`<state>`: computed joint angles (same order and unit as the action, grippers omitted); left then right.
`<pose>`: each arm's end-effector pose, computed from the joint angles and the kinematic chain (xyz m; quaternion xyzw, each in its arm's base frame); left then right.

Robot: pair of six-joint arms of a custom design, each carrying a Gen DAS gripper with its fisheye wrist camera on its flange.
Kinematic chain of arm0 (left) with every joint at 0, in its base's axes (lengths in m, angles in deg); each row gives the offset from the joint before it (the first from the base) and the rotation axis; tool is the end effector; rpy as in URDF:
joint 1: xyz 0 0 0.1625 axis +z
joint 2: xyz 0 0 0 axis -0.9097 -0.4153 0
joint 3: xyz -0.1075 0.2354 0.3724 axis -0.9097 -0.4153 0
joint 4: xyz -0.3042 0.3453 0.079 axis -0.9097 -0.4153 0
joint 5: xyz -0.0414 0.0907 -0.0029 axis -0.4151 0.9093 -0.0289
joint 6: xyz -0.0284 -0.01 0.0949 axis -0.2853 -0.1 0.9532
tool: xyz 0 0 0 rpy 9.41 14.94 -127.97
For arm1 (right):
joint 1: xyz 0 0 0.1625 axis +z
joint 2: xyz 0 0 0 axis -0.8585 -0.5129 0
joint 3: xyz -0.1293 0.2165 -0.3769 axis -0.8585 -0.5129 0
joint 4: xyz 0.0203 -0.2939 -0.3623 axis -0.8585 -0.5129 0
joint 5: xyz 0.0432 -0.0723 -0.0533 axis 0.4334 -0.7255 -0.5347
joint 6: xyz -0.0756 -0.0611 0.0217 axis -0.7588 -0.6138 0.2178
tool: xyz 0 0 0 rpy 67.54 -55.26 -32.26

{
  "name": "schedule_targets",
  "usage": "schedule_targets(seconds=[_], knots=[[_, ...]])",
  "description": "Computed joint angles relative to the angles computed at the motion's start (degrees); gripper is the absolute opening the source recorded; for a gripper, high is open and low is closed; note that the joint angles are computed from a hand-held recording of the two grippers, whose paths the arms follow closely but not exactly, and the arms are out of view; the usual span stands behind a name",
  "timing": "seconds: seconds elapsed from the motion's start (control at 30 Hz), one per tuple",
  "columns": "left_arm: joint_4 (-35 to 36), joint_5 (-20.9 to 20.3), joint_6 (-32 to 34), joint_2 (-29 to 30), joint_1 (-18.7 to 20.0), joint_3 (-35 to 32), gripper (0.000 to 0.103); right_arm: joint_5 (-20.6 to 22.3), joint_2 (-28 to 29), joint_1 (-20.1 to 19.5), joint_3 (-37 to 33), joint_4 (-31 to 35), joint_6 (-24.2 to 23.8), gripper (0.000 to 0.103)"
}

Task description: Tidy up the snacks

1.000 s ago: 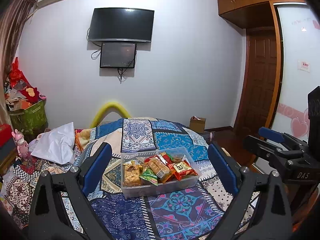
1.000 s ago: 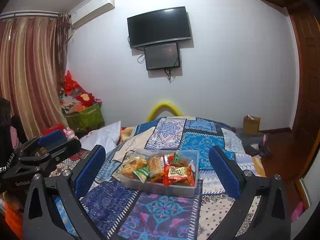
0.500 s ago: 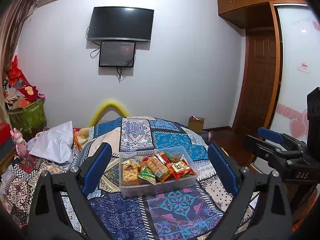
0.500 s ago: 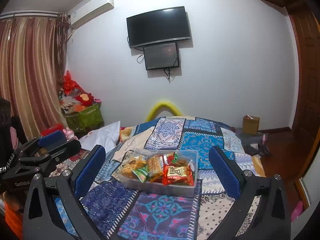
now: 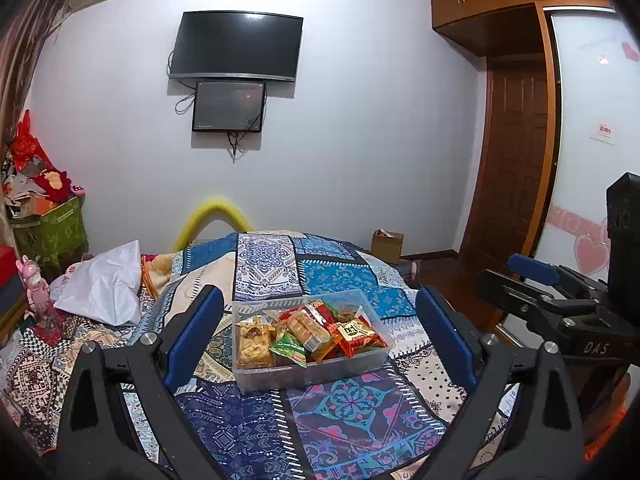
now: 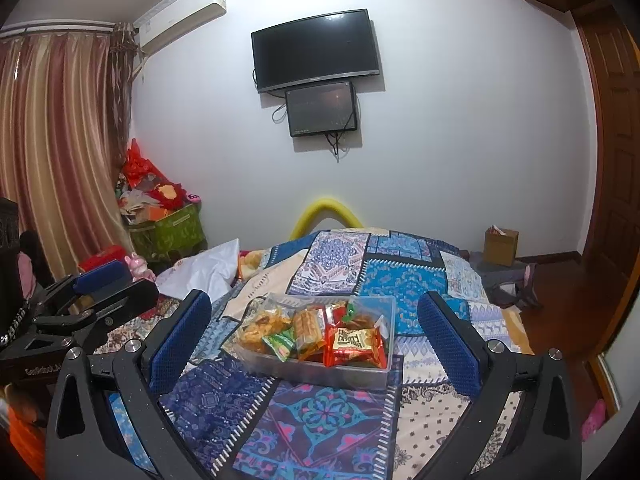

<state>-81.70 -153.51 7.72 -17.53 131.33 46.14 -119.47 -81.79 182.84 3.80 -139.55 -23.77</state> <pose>-0.1496 -0.6980 0.4706 0.4048 0.8025 -0.4252 0.1063 0.5022 -0.6385 0.0950 0.1714 -0.7704 0.5563 0.2600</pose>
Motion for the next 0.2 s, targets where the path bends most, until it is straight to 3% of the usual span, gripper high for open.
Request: schedule_targets(seconds=[0.2], knots=[[0.49,-0.14,-0.55,0.34,0.23,-0.41,0.098,-0.16,-0.08,-0.15,-0.09,0.68,0.39,0.103]])
